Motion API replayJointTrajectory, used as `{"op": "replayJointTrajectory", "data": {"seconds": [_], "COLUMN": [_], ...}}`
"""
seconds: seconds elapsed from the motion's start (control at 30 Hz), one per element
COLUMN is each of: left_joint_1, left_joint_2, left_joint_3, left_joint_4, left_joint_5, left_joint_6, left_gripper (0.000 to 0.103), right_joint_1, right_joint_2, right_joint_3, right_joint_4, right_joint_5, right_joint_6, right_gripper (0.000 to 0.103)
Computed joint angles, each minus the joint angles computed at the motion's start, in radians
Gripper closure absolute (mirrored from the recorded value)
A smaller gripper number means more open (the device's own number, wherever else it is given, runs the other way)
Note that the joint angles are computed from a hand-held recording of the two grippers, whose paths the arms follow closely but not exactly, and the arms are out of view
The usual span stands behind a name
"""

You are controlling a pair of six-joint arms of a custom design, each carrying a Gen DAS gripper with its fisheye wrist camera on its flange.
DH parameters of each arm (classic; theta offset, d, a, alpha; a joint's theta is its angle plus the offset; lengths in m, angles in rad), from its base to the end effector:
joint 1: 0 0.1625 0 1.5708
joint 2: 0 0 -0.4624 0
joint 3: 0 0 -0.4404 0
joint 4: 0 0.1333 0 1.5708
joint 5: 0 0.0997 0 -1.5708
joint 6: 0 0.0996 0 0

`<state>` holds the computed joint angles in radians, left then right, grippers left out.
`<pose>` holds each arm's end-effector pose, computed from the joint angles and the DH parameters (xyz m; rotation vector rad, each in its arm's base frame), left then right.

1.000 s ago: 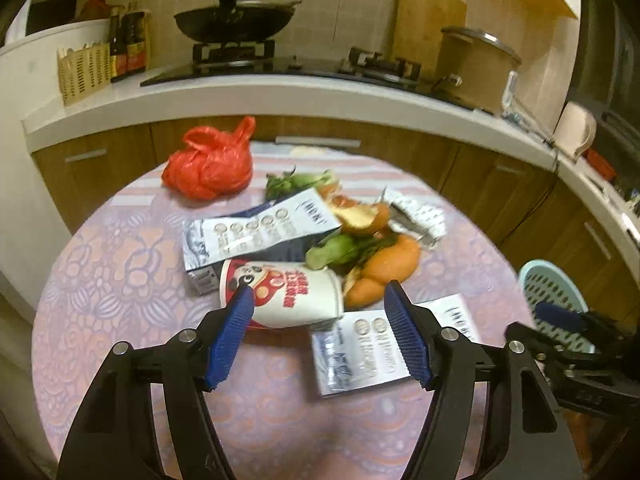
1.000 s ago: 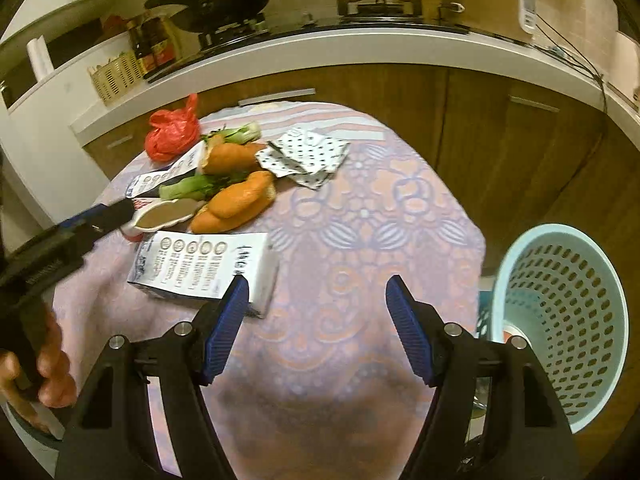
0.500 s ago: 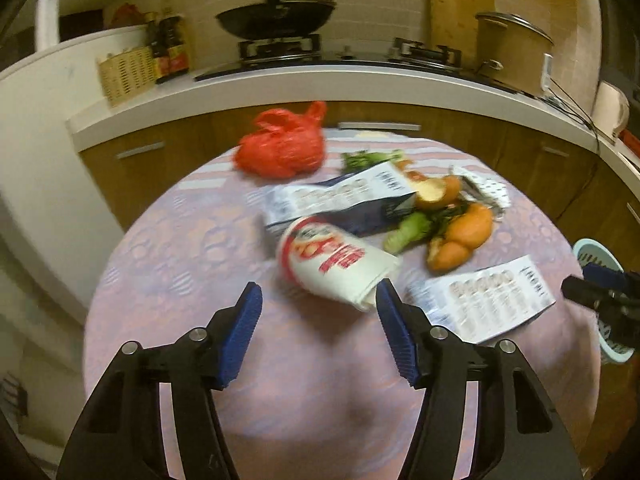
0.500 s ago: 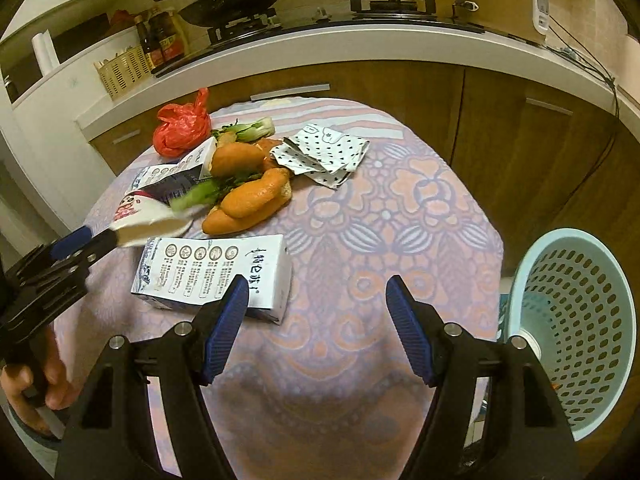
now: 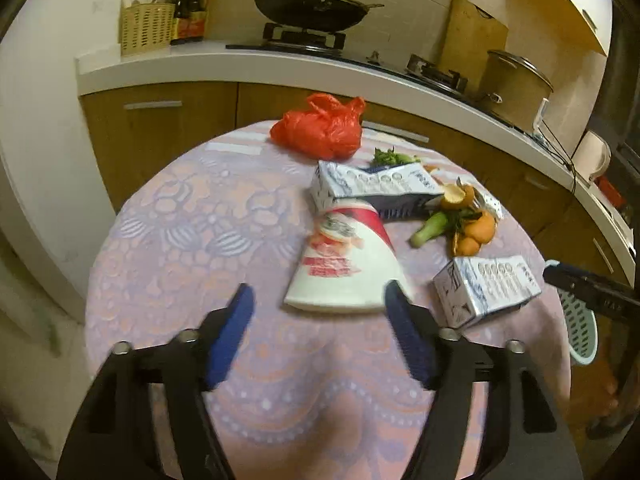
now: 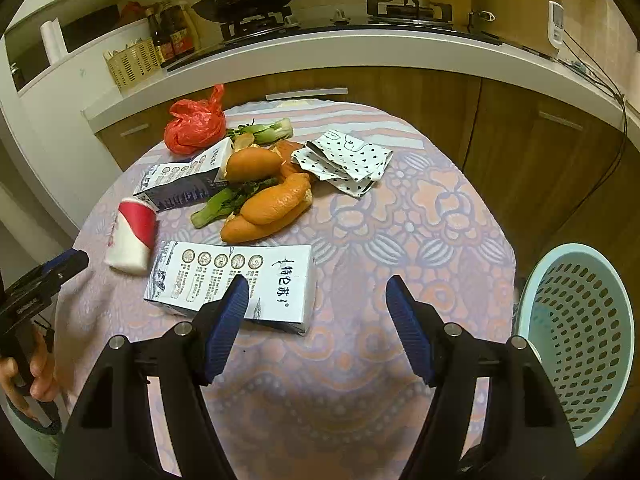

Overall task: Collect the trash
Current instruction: 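Move both open grippers back over the table, then grasp the white-and-red paper cup by its rim with the left gripper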

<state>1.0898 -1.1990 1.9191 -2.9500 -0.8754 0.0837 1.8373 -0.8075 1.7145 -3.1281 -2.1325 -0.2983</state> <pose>-0.1143 -0.6450 0.3035 0.3853 2.4023 -0.9823 0.2674 -0.6748 0.1430 0.4551 -2.4260 0.8168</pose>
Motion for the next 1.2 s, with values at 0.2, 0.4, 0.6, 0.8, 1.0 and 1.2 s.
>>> {"op": "replayJointTrajectory", "data": {"seconds": [0.2, 0.4, 0.6, 0.8, 1.0, 1.2], "left_joint_1": [0.057, 0.081, 0.07, 0.055, 0.056, 0.066], "left_joint_2": [0.075, 0.11, 0.142, 0.117, 0.066, 0.028], "left_joint_3": [-0.12, -0.158, -0.165, -0.123, -0.089, -0.066], "left_joint_4": [0.146, 0.155, 0.117, 0.047, -0.004, -0.024], "left_joint_5": [-0.072, -0.194, -0.231, -0.203, -0.206, -0.201], "left_joint_6": [-0.082, -0.103, -0.085, -0.063, -0.075, -0.089], "left_gripper": [0.031, 0.046, 0.075, 0.078, 0.078, 0.078], "right_joint_1": [0.002, -0.006, -0.033, -0.037, 0.012, 0.066], "right_joint_2": [0.009, 0.012, 0.01, 0.018, 0.016, 0.016], "right_joint_3": [-0.011, -0.021, -0.041, -0.045, 0.004, 0.045], "right_joint_4": [0.007, 0.018, 0.09, 0.189, 0.212, 0.152], "right_joint_5": [-0.008, -0.005, 0.091, 0.178, 0.223, 0.168], "right_joint_6": [-0.006, -0.001, 0.023, 0.051, 0.014, -0.105], "right_gripper": [0.036, 0.036, 0.036, 0.035, 0.035, 0.035]}}
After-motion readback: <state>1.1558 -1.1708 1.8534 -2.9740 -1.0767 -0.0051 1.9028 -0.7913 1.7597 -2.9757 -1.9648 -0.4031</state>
